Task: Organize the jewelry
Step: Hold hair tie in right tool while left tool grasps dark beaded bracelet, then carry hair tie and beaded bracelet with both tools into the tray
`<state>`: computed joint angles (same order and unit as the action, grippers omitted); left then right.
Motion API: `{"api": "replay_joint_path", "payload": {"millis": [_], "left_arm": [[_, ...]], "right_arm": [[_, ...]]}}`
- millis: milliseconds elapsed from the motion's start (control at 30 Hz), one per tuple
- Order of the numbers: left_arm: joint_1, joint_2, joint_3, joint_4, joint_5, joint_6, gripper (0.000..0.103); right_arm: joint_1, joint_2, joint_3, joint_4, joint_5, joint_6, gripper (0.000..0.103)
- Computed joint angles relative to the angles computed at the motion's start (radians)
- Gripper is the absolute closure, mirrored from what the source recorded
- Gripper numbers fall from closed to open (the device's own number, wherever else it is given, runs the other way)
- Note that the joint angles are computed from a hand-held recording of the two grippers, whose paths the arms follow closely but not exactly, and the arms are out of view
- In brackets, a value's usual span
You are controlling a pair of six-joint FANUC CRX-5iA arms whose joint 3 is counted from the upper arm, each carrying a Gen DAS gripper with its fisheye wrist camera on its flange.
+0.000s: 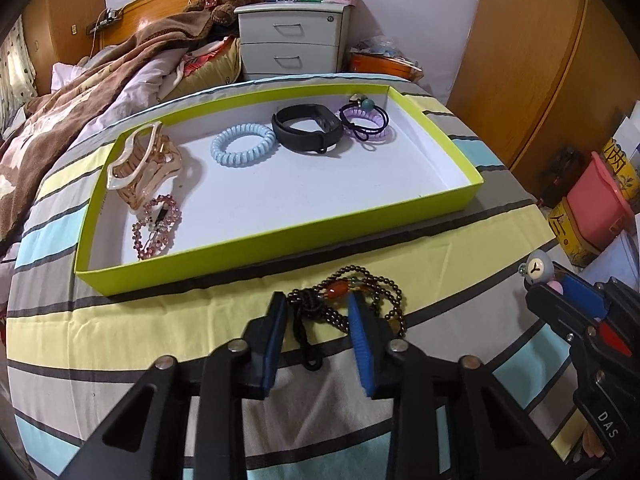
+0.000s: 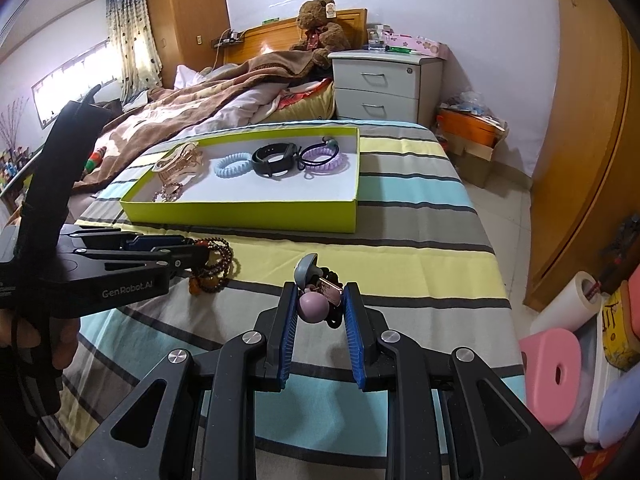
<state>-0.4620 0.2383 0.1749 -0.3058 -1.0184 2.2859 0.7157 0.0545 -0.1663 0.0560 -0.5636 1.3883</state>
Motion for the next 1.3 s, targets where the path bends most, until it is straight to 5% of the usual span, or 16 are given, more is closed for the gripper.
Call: {"api": "replay_joint_path", "payload": {"millis": [200, 1300], "left_arm": [[0.0, -0.013, -0.014, 0.001, 0.016, 0.006, 0.085], [0.002, -0.098, -0.076, 0.004, 0.092, 0.018, 0.096]], "right_arm": [[0.001, 0.0, -0.005, 0.009, 0.007, -0.016, 0.079], [0.02, -0.039, -0.045, 0.071, 0.037, -0.102, 0.079]]}}
